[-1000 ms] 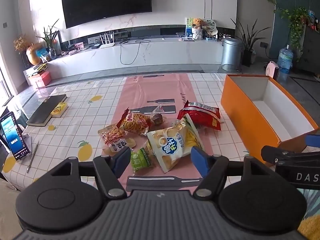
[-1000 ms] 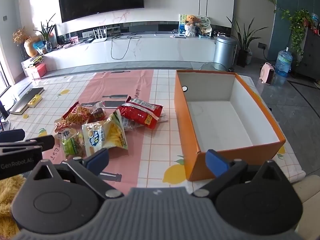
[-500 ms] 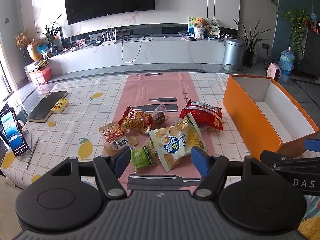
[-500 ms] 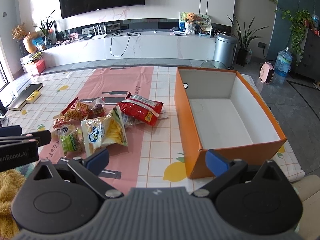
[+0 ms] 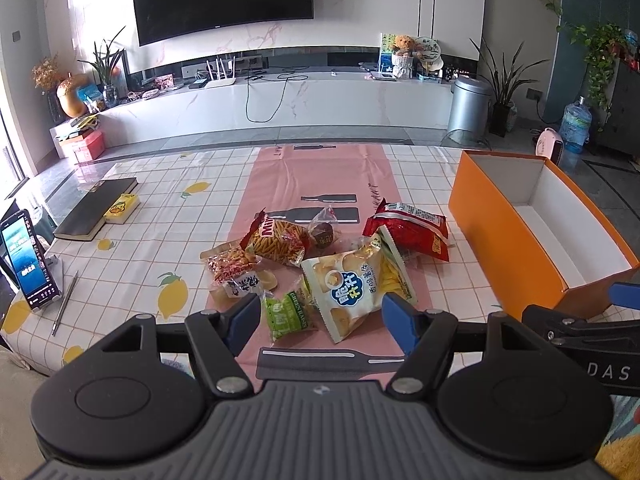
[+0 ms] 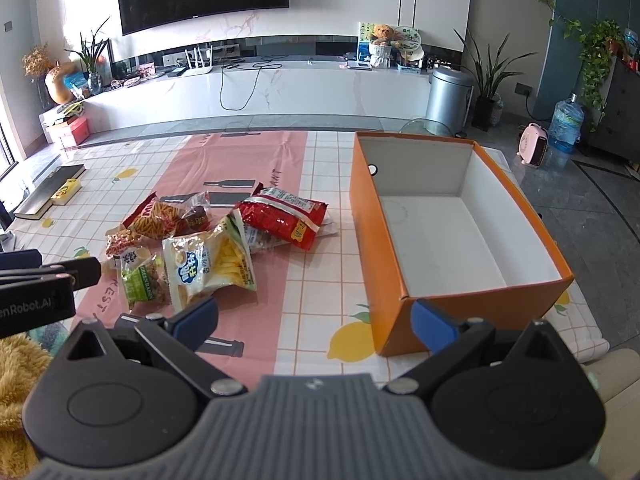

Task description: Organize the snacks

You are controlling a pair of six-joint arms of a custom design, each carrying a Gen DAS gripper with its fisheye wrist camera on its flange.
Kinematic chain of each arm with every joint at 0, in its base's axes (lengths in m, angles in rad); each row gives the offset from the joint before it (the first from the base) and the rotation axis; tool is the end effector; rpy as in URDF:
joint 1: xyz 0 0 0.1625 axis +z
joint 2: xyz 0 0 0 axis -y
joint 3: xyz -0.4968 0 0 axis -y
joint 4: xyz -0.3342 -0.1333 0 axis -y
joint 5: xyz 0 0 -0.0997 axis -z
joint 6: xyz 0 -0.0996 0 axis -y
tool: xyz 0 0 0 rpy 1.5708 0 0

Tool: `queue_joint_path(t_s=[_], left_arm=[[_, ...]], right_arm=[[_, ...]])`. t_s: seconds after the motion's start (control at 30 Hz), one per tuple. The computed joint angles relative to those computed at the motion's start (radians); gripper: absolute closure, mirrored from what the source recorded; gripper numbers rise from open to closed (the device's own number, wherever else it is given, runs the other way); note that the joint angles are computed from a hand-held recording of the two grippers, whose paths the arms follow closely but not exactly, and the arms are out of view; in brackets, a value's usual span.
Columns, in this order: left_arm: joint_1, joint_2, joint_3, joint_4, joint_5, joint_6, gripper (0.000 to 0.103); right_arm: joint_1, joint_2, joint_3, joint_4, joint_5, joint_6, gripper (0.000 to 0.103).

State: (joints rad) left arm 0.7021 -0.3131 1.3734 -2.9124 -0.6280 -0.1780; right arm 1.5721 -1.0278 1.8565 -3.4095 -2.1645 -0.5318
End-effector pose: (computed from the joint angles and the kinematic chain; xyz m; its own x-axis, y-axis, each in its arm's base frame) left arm -0.4329 -0.6464 -0.0046 -0.6721 0.1888 -0.7160 0.6243 0.6644 -0.4109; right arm 0.0784 -0.6054 0.3820 -0.7146 0.1377 0.6859 -0.4212 0.6981 -0.5790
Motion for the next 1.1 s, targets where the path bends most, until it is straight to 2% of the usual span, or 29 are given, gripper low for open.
queue_joint_path(t_s=[1.1], left_arm=[[0.003,-0.011,0.005,0.024,-0.017,-0.026,0.020]], right_arm=[[0.001,0.000,-0.004,0.020,0.015,0.000,0.004]])
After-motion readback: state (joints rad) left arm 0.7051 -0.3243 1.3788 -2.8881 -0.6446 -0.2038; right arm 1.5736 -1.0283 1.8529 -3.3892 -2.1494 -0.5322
